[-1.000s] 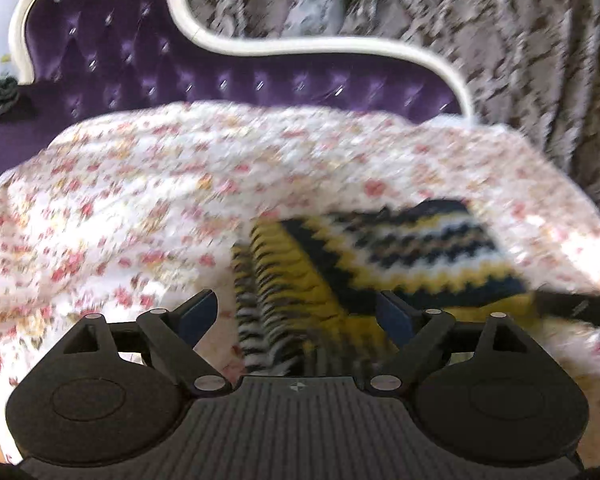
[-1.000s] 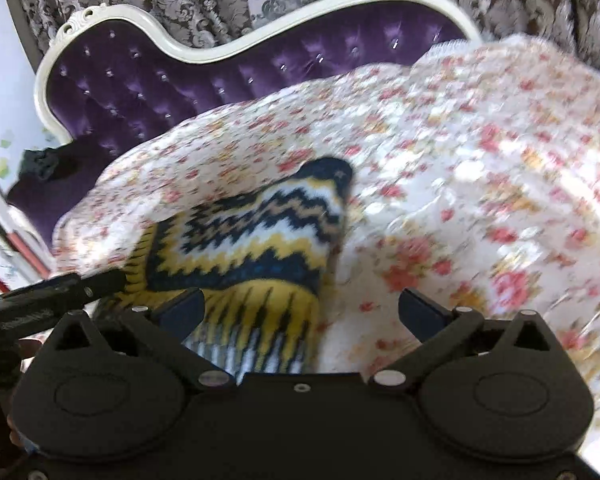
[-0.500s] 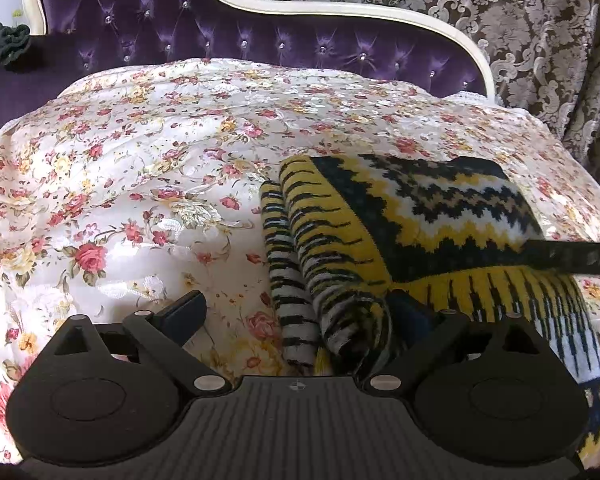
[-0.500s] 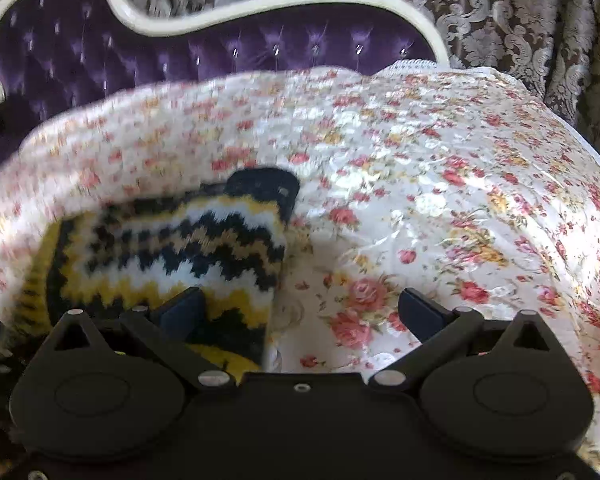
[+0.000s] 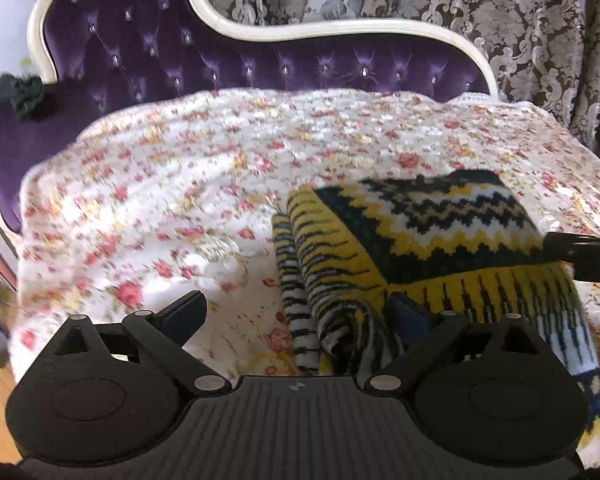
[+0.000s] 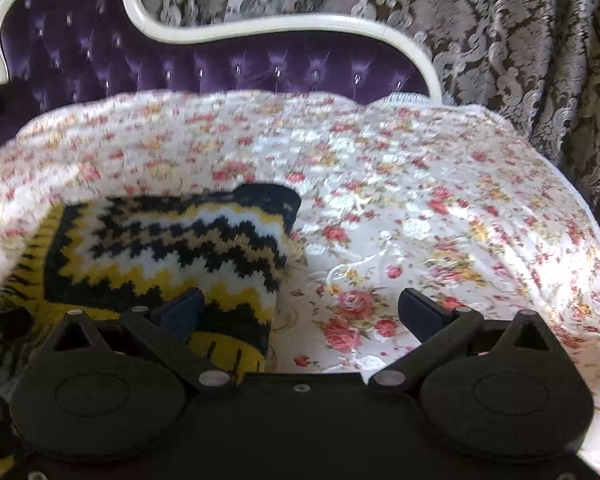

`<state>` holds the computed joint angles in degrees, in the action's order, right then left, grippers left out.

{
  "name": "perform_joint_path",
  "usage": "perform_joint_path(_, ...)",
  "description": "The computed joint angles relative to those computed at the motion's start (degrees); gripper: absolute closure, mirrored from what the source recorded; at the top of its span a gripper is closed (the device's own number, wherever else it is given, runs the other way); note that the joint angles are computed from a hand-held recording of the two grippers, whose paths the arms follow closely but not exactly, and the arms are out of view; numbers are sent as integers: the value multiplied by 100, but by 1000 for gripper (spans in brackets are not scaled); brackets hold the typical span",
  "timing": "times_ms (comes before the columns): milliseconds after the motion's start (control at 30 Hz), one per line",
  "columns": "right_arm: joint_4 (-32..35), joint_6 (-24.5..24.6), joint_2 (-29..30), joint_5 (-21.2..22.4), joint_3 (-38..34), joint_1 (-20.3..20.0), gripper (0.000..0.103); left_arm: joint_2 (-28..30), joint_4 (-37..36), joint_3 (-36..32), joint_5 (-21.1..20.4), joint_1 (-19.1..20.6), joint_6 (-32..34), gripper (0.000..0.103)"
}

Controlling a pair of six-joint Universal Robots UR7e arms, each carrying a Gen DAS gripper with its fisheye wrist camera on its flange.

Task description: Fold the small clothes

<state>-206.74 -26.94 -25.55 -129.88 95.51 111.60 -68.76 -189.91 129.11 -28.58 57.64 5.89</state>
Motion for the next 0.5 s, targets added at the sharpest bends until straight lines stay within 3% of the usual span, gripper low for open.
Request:
perform_joint_path(233, -363, 620, -607, 367, 801, 72, 0, -314, -275, 228, -37, -335, -101, 5)
perform_joint_path(367, -640, 650, -811, 453, 1172, 158, 0, -508, -300, 333, 85, -564, -331, 5)
perform_joint_path(433, -810, 597, -840, 381, 1276, 235, 0, -491, -263, 347, 446, -730, -401, 5)
perform_joint_path(500, -897, 527, -884, 400, 1381, 293, 0, -320, -426, 331, 957, -920, -54, 5)
